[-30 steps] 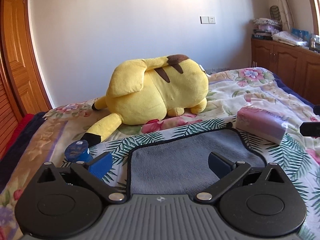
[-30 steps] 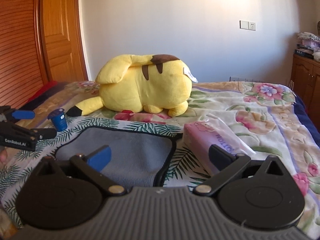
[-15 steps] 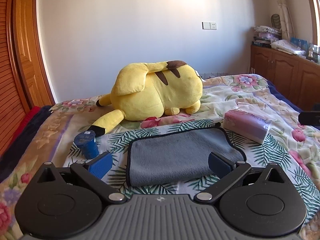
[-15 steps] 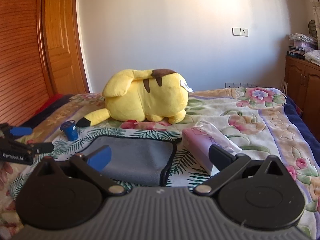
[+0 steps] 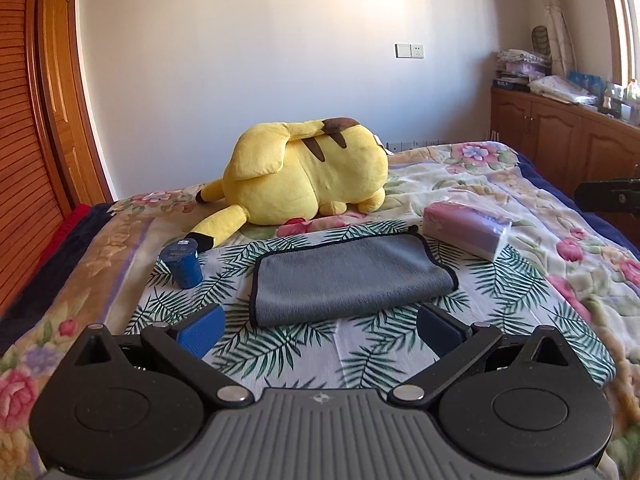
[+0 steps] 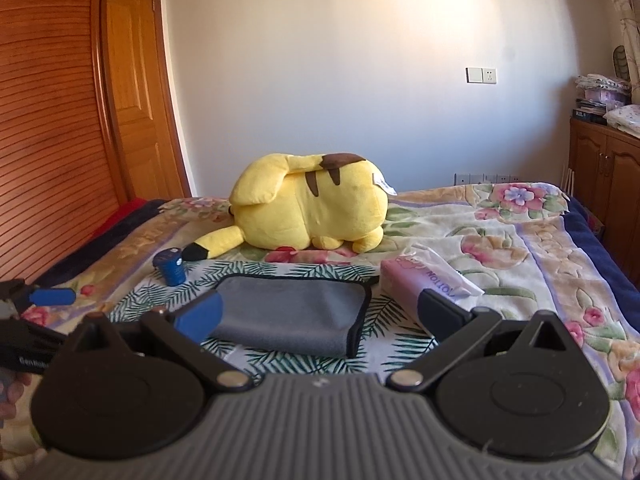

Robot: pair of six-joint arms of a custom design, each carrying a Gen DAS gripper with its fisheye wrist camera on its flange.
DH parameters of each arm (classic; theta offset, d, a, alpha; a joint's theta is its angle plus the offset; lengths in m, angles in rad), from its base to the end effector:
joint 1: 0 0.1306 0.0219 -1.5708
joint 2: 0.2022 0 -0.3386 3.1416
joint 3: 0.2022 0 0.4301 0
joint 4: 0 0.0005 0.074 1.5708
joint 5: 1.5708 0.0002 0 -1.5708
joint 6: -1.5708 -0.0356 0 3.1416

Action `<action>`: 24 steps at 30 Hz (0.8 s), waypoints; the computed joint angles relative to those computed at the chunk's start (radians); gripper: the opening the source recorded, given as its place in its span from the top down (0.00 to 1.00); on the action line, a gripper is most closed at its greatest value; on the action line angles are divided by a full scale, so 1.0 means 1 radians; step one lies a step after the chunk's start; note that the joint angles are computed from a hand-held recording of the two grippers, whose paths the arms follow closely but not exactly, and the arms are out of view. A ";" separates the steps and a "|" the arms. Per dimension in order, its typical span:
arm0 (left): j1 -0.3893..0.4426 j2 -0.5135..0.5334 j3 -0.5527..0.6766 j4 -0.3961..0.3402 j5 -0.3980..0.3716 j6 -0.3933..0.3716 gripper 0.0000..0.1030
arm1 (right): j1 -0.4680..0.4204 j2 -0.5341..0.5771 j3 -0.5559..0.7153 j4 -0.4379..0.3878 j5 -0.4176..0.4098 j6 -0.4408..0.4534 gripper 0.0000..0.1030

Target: Fold towel

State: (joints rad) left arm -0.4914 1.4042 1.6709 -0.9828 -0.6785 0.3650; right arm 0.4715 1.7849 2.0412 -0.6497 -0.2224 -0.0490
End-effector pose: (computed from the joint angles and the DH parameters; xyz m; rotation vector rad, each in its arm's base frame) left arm 0.4736 -0.2287 0.5154 -0.2034 2.1096 0.2761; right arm 0.5982 0.3132 0.5075 -0.5625 1.9153 0.5568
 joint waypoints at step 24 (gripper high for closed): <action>-0.147 -0.141 -0.118 -0.064 -0.171 0.175 0.16 | 0.039 -0.286 -0.366 0.170 0.069 -0.018 0.00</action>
